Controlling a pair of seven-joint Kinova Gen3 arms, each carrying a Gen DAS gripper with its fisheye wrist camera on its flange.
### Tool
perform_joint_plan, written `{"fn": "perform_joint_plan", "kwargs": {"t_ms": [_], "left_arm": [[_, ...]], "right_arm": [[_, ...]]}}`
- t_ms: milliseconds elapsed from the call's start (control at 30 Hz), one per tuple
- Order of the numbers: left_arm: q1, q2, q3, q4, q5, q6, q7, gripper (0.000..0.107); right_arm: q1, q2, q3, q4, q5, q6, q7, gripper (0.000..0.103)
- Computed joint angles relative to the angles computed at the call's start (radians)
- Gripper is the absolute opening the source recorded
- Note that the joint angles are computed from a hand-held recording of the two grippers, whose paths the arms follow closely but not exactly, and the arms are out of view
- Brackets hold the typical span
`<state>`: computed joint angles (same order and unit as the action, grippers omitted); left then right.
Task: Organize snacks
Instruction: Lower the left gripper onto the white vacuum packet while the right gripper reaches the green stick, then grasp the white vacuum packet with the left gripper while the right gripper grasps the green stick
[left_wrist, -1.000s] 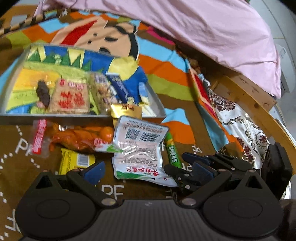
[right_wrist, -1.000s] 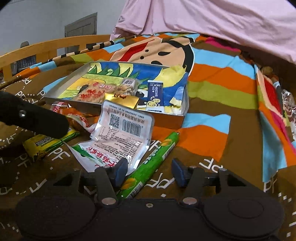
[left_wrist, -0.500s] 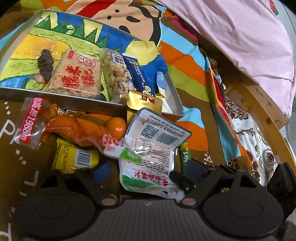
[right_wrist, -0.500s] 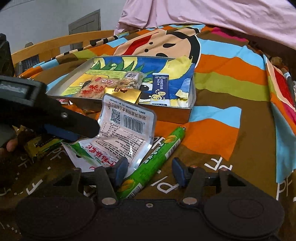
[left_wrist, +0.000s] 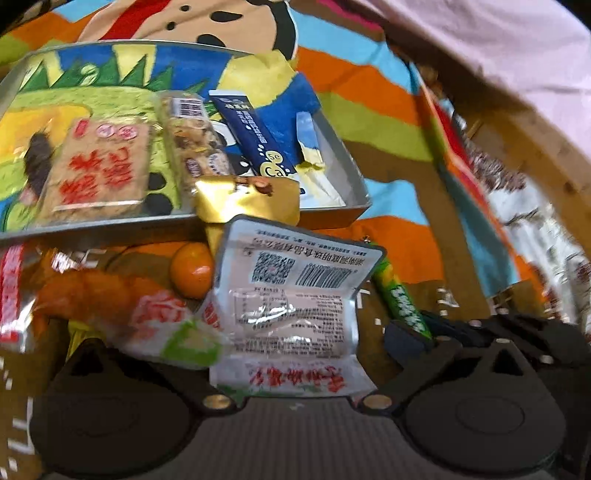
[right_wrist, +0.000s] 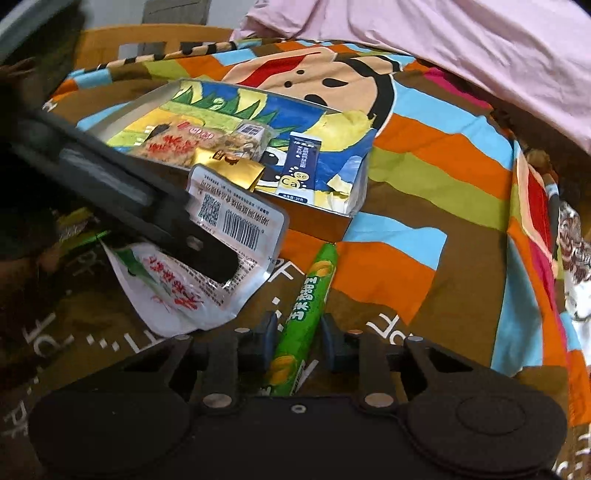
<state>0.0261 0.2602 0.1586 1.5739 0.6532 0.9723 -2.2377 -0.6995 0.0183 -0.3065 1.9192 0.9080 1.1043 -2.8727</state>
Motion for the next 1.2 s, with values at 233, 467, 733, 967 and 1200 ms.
{"fn": "perform_joint_plan", "kwargs": {"t_ms": [233,467,733,967,1200], "left_arm": [[0.095,-0.003,0.011,0.010,-0.150,-0.105,0.051,0.102],[0.128,-0.031,0.021,0.049,-0.236,-0.170,0.021,0.097],[0.084,-0.078,0.010,0.086,-0.172,-0.125,-0.022,0.096],[0.066,-0.156,-0.020,0.142,-0.137,-0.092,-0.124,0.096],[0.104,-0.119,-0.020,0.100,-0.202,-0.086,-0.095,0.100]], "right_arm": [[-0.005,-0.006,-0.002,0.007,-0.008,0.021,0.046,0.025],[0.001,-0.005,-0.009,0.027,0.008,-0.003,0.027,0.028],[-0.011,0.000,-0.011,0.018,0.007,0.010,0.015,0.024],[-0.032,-0.008,-0.028,-0.008,-0.030,0.050,0.056,0.024],[-0.033,-0.001,-0.020,0.028,0.002,0.020,0.057,0.029]]}}
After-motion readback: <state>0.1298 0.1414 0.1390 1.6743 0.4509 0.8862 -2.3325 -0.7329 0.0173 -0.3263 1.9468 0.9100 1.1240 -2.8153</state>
